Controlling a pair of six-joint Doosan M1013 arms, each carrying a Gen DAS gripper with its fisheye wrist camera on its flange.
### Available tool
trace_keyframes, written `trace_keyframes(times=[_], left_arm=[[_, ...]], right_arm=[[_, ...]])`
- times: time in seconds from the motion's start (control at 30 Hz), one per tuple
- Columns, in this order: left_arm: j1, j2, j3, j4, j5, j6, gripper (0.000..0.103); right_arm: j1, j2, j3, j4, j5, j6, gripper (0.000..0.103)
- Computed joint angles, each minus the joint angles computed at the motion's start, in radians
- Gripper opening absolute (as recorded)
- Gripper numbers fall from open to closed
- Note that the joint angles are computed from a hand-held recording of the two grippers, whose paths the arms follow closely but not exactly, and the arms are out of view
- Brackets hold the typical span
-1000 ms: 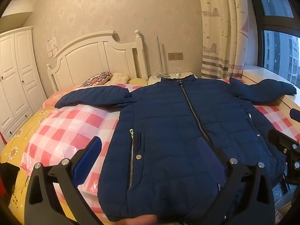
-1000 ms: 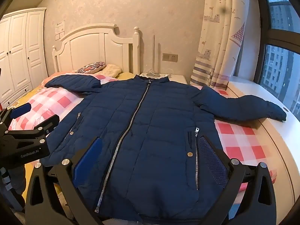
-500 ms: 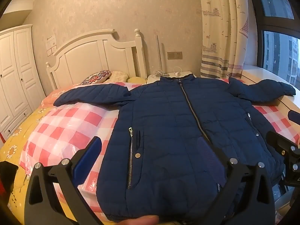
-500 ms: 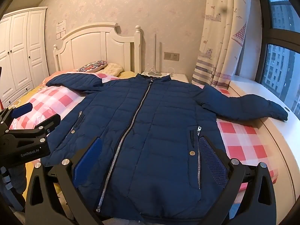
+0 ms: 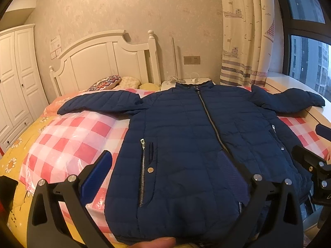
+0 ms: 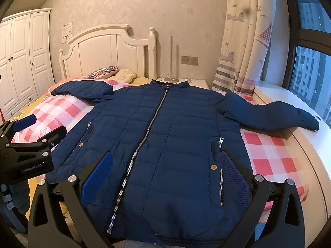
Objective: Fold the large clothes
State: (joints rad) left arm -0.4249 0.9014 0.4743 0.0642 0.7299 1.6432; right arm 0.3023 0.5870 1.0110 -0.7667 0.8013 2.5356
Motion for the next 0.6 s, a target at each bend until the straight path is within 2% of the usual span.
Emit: trace_keyframes(times=[0.6], left_arm=[[0.007,0.007,-0.011,-0.034,0.022,0.013,0.101]], right_arm=[[-0.004,0.000,0.000,0.016,-0.003,-0.004,0.098]])
